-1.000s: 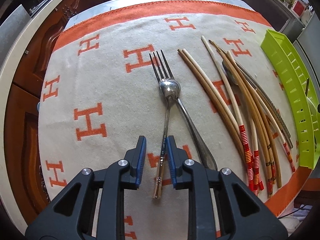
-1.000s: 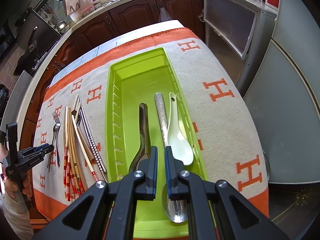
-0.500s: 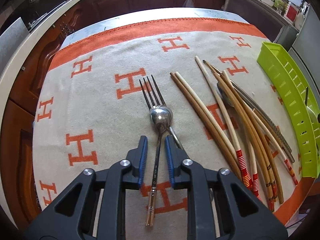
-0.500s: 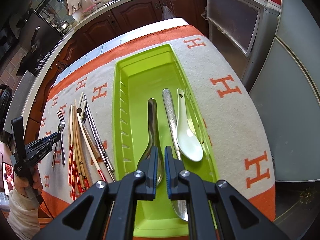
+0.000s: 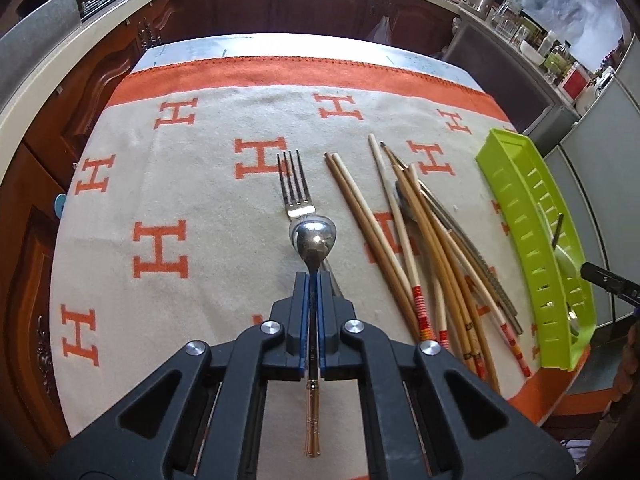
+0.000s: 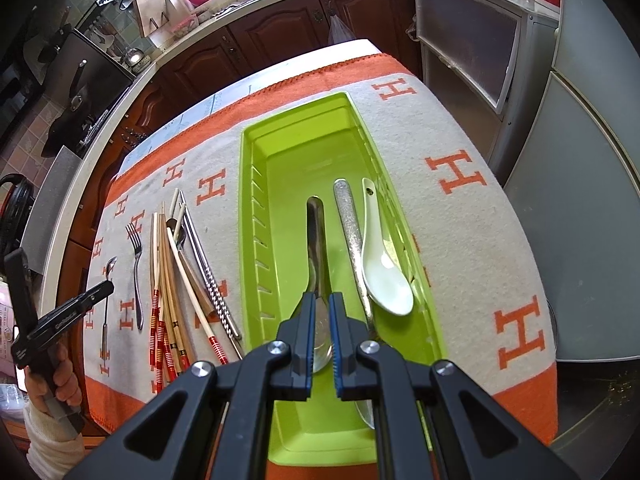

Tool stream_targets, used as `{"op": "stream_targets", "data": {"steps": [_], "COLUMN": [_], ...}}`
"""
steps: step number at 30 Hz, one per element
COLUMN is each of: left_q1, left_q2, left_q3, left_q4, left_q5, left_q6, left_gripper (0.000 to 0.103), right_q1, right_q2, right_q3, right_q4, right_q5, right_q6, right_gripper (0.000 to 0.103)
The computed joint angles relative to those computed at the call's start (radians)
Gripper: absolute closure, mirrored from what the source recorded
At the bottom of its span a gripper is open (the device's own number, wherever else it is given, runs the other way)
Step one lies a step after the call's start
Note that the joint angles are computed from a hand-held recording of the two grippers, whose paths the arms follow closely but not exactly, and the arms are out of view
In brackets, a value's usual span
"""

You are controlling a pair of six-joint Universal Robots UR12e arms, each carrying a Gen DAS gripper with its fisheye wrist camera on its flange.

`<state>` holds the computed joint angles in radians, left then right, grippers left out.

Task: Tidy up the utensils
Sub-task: 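Lift the gold-handled spoon with the left tool and carry it over the tray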

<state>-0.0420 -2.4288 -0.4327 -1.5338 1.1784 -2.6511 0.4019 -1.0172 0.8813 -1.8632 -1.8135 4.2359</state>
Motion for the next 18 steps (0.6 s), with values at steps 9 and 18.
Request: {"op": "stream_targets", "data": {"steps": [9,18], "left_q1": [-0.041,-0.15], "left_q2": [0.092,0.069], "left_q3": [-0.063,-0.002], "left_q4": [-0.069,-0.049], "left_q5": [-0.111,-0.108], "left_q6": [0.036,-0.056], "left_gripper": [0.102,0.102], "right_q1": [0.002,-0.004], "right_q2": [-0.029,-0.056], "right_q3": [0.049,0.098], "right_q4": [-0.044,-0.088], "right_q5": [-0.011,-0.034], "right_q6": [0.039,0.084], "right_gripper": [0.096,0.096]}}
